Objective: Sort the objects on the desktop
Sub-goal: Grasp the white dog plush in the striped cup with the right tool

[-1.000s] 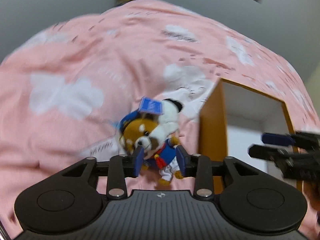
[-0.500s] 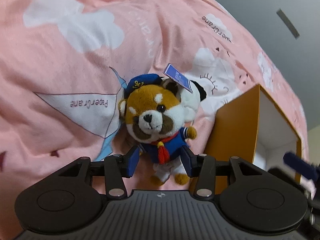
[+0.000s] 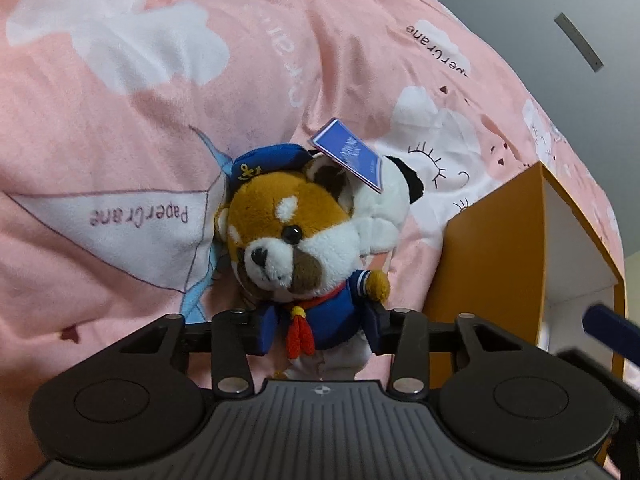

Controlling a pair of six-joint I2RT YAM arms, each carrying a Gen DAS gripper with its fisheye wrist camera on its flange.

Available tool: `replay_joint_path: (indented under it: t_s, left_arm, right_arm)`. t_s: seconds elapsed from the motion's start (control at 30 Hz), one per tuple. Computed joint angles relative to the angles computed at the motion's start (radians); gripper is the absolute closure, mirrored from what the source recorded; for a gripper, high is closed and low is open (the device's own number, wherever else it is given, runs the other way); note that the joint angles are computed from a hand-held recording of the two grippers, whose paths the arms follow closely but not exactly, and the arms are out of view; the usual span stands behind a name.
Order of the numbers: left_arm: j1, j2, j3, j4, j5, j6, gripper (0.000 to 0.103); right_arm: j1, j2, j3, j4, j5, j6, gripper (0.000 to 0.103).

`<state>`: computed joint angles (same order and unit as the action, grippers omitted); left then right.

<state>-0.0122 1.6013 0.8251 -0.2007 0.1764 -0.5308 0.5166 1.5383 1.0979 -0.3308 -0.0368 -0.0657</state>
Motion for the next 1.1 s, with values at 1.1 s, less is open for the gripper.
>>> replay_joint_path:
  t_s: [1.1]
  left_arm:
    - [0.158,-0.193,-0.052,-0.181,0.067,0.261,0.061]
  right_arm:
    - [0.177,0.745,0.877,-0.490,0.230,-0.122,0.045]
